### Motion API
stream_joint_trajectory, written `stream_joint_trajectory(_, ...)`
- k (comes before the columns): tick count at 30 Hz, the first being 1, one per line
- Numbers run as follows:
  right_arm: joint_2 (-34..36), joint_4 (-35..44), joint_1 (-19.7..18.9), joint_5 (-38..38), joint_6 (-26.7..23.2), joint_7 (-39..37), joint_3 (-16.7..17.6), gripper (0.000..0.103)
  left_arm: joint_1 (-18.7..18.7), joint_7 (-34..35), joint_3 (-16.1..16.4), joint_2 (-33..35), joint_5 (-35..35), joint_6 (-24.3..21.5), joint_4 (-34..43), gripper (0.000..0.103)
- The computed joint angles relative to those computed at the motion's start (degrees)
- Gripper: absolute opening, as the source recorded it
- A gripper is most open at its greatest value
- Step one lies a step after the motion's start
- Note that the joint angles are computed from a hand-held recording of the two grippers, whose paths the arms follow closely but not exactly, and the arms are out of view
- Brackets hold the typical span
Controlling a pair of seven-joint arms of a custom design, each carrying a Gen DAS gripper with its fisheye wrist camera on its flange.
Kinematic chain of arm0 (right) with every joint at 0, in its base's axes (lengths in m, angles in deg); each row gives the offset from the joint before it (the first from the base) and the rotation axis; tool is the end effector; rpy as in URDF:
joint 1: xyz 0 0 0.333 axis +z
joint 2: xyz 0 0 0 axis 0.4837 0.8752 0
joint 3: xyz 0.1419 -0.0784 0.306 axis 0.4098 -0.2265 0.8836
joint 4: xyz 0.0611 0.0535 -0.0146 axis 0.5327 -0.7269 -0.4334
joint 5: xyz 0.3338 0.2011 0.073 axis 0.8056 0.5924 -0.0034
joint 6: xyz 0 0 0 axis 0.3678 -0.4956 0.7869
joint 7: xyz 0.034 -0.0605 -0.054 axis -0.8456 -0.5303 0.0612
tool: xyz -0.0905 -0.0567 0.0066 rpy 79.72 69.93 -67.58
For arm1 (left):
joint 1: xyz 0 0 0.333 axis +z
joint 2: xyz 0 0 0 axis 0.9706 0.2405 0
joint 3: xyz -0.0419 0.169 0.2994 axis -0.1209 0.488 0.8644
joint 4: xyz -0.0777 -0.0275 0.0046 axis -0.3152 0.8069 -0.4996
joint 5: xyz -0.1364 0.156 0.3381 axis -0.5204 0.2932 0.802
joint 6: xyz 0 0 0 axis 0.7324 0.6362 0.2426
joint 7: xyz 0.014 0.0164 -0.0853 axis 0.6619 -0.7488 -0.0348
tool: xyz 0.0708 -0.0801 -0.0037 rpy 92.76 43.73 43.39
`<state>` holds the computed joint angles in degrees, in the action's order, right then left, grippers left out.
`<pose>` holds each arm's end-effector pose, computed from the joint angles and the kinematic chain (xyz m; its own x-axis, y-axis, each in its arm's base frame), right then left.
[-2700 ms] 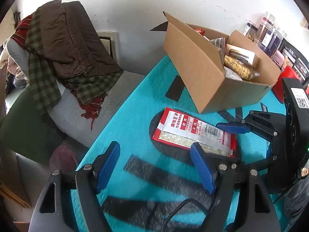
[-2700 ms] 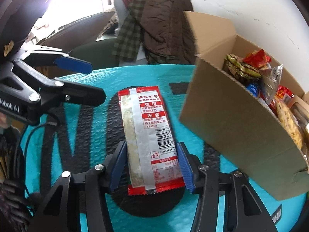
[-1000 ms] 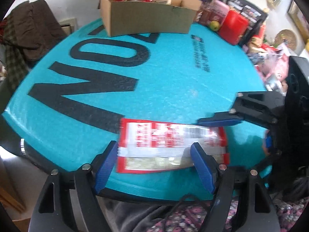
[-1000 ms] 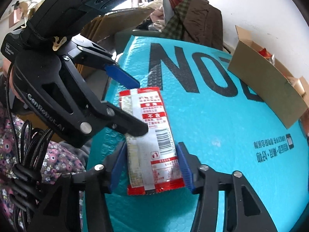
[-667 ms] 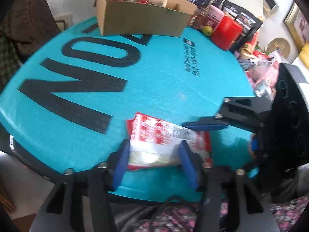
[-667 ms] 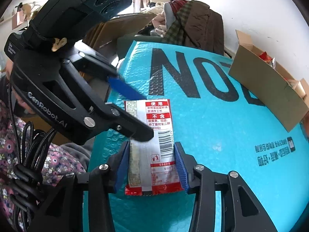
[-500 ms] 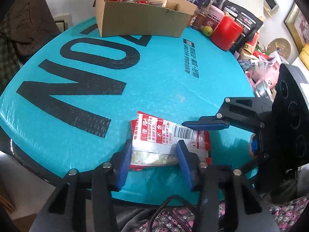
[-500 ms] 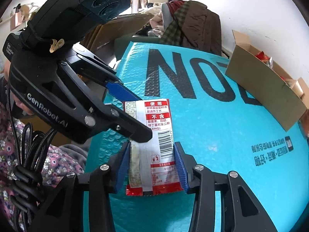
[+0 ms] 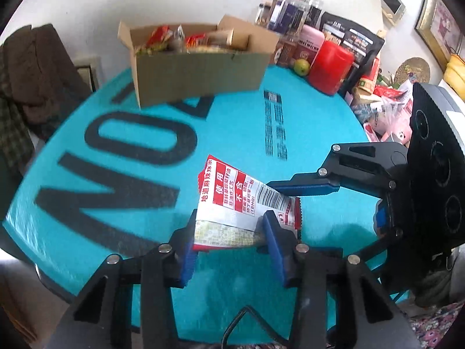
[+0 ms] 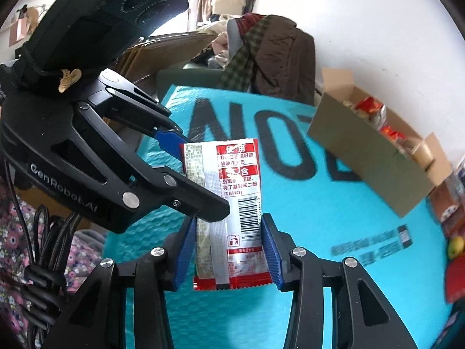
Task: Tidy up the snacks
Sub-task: 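Carry the packet held by both tools over the box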
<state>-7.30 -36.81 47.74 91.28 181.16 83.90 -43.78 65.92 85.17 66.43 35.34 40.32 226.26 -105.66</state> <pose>0.5128 0.4156 0.3920 0.8631 -0.4879 0.1307 -0.2925 -0.6938 -0.6581 0.5205 -0.2125 0.3981 -0.3312 -0.9160 0.2262 -0.8034 0.1481 -0.5767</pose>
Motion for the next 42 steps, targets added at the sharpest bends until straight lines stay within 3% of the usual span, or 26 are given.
stream_joint_trajectory(6,0.24,2.33,3.01,-2.88,0.03,2.49,-4.4,0.043,1.08,3.01,-0.69,1.47,-3.07,0.77,3.11,0.04)
stream_joint_trajectory(22,3.86,11.0,2.81,-8.63,2.16,6.94,-6.88,0.043,2.75,-9.11,-0.17,6.08,15.14,3.73,12.06,0.04)
stream_joint_trajectory(33,8.03,18.71,-2.3,-9.07,3.09,4.85,-3.25,0.043,2.51,-17.57,1.55,11.79,26.85,3.94,22.18,0.04)
stream_joint_trajectory(42,13.31,27.38,-2.76,-9.19,2.16,4.24,-3.99,0.043,1.89,-22.07,2.98,19.3,34.11,1.99,33.87,0.04)
